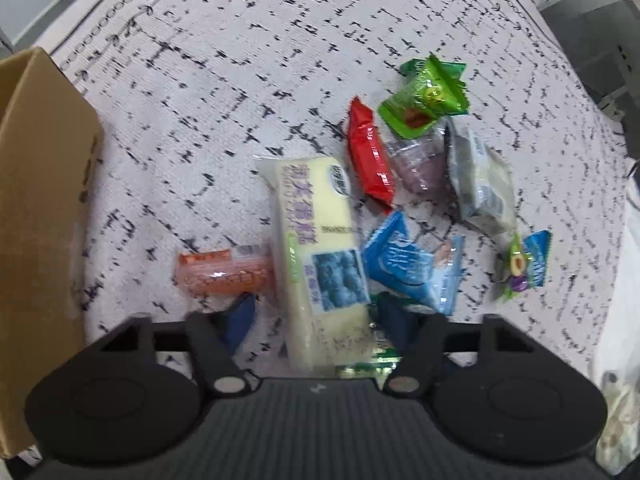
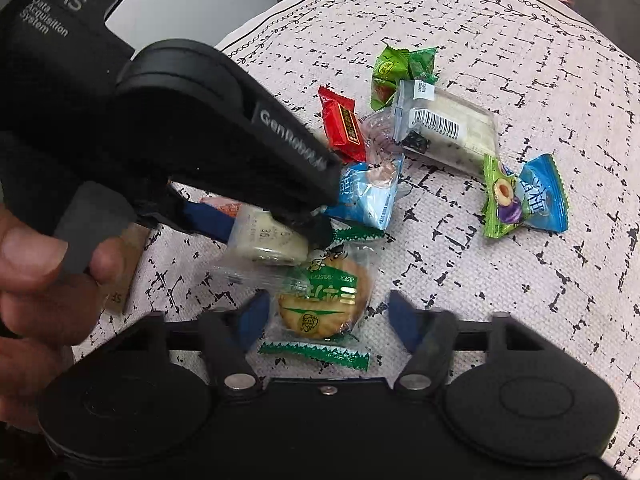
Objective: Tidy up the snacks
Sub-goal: 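Grasp the blueberry cake bar with the left tool while the right tool grasps the green biscuit, then lower both held snacks into the cardboard box and open both tools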
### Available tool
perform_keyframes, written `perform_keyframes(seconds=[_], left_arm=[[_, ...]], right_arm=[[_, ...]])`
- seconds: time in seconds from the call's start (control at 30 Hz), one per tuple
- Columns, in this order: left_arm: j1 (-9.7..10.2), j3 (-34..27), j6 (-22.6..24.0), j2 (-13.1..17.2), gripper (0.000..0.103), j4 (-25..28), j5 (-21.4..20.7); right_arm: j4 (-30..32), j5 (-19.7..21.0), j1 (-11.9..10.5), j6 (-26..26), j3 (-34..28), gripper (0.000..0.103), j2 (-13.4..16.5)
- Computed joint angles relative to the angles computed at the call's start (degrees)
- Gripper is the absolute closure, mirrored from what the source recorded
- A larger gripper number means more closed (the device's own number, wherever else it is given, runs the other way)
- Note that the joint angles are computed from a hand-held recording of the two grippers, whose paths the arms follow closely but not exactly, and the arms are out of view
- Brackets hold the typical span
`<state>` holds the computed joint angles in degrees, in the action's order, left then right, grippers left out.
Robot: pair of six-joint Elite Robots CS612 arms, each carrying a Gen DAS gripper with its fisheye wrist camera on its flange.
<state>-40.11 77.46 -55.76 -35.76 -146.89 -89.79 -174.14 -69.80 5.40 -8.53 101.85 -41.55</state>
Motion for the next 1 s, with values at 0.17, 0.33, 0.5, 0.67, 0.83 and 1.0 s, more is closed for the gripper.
perform_keyframes(seconds=[0.17, 0.33, 0.5, 0.67, 0.83, 1.0], left_arm=[[-0.17, -0.2, 1.1, -0.1, 0.066, 1.0, 0.2], [-0.13, 1.3, 1.6, -1.7, 0.068, -0.1, 0.8], [-0.49, 4.1, 2.9, -4.4, 0.069, -2.8, 3.0], [-0.77, 6.3, 3.5, -6.9, 0.069, -6.8, 5.5], [-1.13, 9.2, 3.0, -9.3, 0.069, -12.6, 8.1], [-1.70, 13.1, 4.2, -12.2, 0.069, -16.0, 12.1]], right_arm=[[-0.8, 2.9, -1.1, 2.2, 0.9, 0.072, -0.2], [-2.0, 4.6, -1.8, 2.7, 1.6, 0.077, -0.3], [-4.4, 5.4, -2.0, 3.4, 2.1, 0.081, -0.4], [-7.8, 6.1, -2.4, 4.9, 2.9, 0.082, -0.6], [-11.2, 6.5, -2.8, 5.4, 4.2, 0.083, -1.2], [-12.9, 7.5, -2.8, 5.7, 4.9, 0.083, -1.6]])
